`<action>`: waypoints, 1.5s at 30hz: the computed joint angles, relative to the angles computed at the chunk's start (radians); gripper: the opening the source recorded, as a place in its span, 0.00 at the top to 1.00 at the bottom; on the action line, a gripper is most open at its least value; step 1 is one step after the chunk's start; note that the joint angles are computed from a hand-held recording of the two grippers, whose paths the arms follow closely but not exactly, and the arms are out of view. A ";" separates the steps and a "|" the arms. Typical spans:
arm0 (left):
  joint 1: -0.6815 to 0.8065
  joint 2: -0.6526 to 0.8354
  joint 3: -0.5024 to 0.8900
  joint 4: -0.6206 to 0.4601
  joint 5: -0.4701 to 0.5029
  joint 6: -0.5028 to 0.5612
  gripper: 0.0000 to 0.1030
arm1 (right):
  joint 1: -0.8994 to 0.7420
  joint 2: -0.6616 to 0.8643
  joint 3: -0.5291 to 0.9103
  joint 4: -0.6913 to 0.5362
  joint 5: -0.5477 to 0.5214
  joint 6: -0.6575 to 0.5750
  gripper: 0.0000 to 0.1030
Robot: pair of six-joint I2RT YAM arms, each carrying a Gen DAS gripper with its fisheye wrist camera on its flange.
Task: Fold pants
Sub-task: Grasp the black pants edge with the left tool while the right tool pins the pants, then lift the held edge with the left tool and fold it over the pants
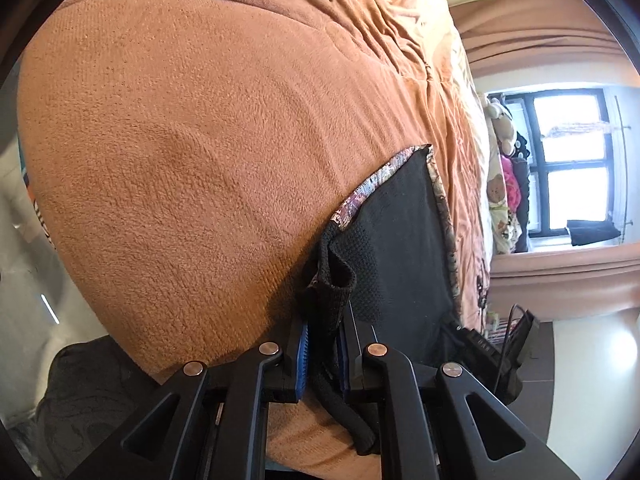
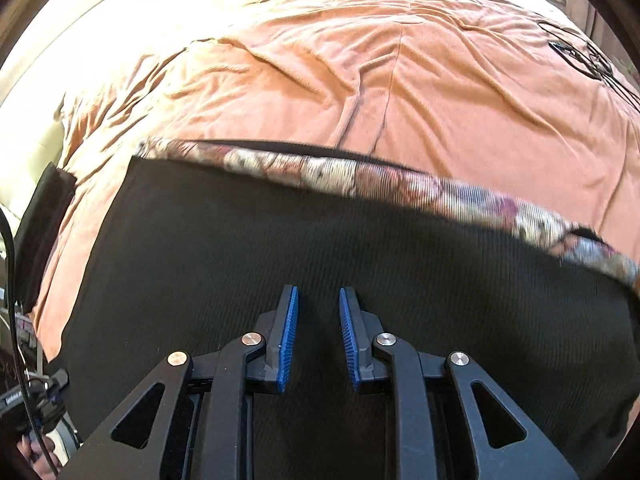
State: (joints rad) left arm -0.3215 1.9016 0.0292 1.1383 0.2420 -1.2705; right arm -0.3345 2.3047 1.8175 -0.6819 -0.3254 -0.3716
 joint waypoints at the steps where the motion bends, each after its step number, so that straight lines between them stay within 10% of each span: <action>1: 0.001 0.013 -0.002 0.017 0.000 -0.006 0.89 | 0.003 0.012 0.017 -0.003 0.003 0.004 0.83; 16: -0.026 0.051 0.024 0.037 -0.070 -0.024 0.89 | 0.021 0.138 0.220 -0.036 0.038 0.053 0.88; 45: -0.190 -0.634 0.210 -0.651 -0.196 0.149 0.90 | -0.189 -0.484 -0.701 0.126 -0.219 -0.122 0.88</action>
